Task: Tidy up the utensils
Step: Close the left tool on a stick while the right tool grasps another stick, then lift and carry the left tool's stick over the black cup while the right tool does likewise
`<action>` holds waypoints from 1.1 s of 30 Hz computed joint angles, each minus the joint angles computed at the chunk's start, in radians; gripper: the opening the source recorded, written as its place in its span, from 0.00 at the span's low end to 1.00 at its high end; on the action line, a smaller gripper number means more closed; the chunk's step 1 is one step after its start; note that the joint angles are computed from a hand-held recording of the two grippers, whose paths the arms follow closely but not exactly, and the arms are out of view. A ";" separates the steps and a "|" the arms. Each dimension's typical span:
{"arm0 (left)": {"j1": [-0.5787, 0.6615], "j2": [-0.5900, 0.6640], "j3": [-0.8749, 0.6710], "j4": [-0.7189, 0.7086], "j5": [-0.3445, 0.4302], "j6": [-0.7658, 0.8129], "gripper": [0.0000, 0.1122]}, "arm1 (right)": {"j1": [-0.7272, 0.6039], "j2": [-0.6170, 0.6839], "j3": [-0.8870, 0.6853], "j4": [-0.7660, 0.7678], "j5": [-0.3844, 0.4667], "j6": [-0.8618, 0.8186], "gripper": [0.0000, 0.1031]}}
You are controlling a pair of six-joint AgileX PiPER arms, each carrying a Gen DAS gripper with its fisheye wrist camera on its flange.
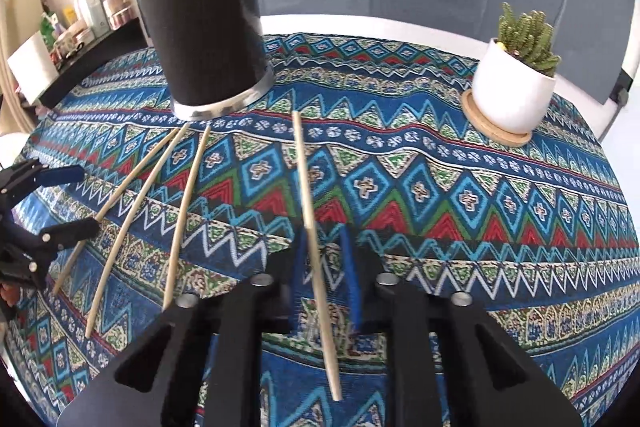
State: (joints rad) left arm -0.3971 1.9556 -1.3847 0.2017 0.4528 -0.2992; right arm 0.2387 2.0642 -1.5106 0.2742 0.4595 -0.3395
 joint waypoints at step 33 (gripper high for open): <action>0.234 -0.214 -0.200 -0.380 0.198 0.255 0.04 | -0.132 -0.216 -0.015 0.729 0.154 -0.549 0.04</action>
State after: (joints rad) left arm -0.1632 1.7419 -1.5843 -0.1785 0.6511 -0.0446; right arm 0.1071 1.8481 -1.5252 1.0031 0.6133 -0.8888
